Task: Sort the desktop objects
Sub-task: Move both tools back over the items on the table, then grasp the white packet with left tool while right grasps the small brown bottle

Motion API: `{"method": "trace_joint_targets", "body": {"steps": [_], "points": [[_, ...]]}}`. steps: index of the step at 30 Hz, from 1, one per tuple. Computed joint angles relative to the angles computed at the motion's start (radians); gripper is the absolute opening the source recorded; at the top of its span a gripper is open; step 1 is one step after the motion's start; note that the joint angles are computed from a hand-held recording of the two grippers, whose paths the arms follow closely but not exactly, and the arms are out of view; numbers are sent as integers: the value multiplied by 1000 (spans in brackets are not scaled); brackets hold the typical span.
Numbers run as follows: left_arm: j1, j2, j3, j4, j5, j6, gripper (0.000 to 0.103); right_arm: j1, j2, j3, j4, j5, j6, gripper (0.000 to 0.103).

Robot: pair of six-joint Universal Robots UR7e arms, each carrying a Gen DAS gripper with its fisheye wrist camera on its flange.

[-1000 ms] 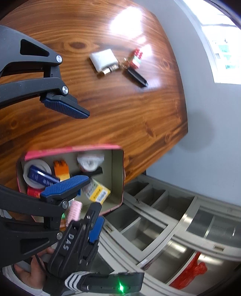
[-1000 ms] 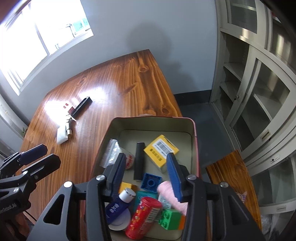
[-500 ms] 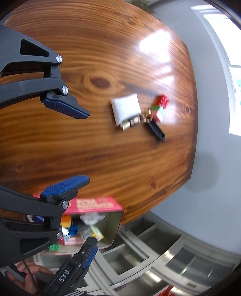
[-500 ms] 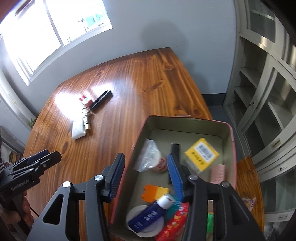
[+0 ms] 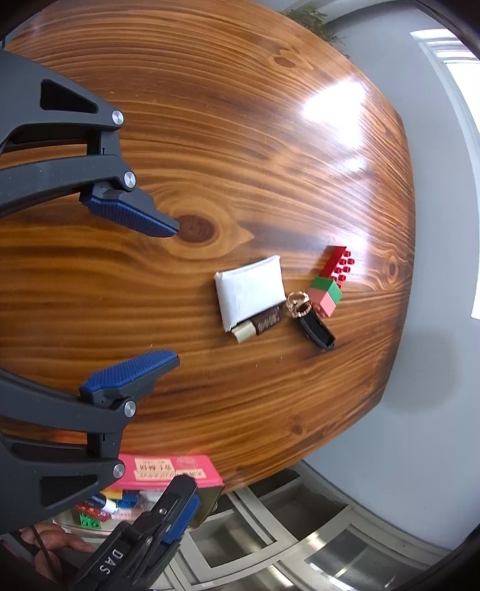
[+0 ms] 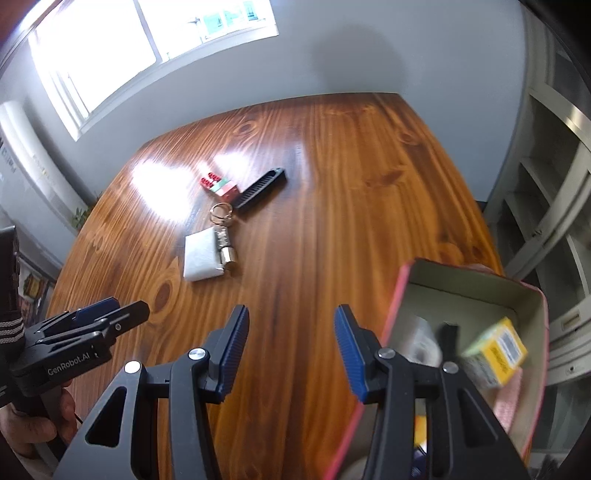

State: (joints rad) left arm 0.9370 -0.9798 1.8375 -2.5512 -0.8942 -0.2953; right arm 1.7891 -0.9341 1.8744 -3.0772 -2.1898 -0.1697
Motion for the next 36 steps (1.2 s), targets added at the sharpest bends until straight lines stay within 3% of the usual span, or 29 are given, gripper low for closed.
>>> {"method": "trace_joint_targets", "body": {"steps": [19, 26, 33, 36], "points": [[116, 78, -150, 108, -26, 63, 67, -18, 309, -383, 193, 5, -80, 52], [139, 93, -183, 114, -33, 75, 67, -28, 366, -464, 240, -4, -102, 41], [147, 114, -210, 120, -43, 80, 67, -36, 385, -490, 258, -26, -127, 22], [146, 131, -232, 127, -50, 85, 67, -42, 372, -479, 262, -14, -113, 22]]}}
